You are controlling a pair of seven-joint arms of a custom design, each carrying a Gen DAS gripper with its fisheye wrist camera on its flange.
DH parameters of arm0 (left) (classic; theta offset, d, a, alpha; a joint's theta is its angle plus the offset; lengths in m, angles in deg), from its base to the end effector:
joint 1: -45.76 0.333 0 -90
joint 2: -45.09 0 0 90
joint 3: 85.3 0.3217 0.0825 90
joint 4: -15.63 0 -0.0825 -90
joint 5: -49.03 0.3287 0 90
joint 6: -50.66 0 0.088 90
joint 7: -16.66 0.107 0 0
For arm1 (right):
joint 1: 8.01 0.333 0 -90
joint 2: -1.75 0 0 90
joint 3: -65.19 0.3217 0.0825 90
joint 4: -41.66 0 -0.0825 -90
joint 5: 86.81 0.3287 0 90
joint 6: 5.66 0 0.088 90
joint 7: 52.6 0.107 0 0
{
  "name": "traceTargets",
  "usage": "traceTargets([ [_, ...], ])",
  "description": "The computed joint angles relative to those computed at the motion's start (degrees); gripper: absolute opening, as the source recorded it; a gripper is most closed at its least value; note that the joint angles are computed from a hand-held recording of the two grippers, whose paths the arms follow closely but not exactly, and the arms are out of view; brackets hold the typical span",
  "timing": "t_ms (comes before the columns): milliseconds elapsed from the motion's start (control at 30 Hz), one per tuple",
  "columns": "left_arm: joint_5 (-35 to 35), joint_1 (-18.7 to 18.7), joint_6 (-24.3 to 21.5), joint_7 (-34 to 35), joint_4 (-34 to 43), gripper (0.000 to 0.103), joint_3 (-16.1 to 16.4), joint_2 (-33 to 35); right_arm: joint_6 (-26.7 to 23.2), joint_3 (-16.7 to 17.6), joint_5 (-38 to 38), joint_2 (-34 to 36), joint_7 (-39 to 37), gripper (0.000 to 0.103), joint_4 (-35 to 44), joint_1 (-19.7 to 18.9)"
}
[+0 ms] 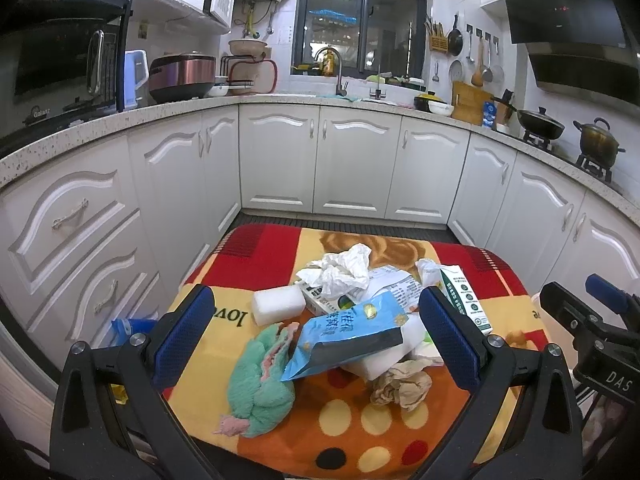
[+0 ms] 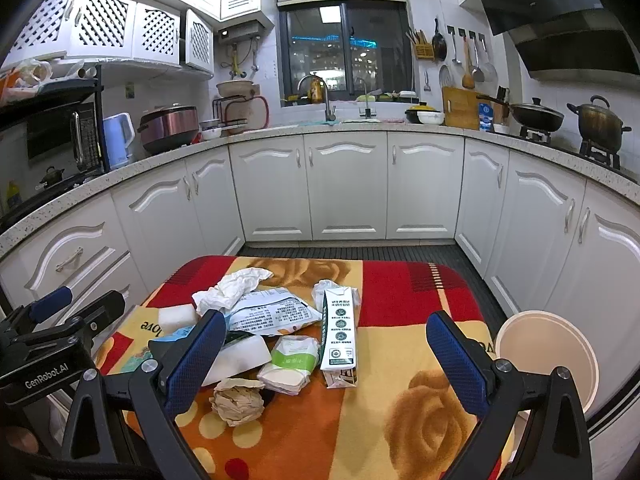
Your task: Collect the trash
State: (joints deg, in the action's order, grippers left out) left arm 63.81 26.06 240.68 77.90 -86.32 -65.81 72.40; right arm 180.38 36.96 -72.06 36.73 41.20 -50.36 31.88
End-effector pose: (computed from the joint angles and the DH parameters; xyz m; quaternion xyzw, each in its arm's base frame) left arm 0.6562 -0.0739 0.4685 -0.6337 0.5789 -0.3812 0.3435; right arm 0.6608 0.2064 0.4771 -0.6325 0.5665 -0.3519 0.3939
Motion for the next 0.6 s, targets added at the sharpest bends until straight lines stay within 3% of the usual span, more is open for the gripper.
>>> traceTargets([
  [333, 0.93, 1.52, -0.9, -0.52, 0.57, 0.102, -1.57, -0.1, -0.69, -0.07, -0.54, 0.33, 0.6, 0.1, 0.62, -0.08],
  [600, 2.5, 5.25, -2.45, -1.21, 0.91, 0.102, -5.53, -0.3, -0.17, 0.05, 0.42, 2.0, -0.14, 0.1, 2.25, -0.55],
])
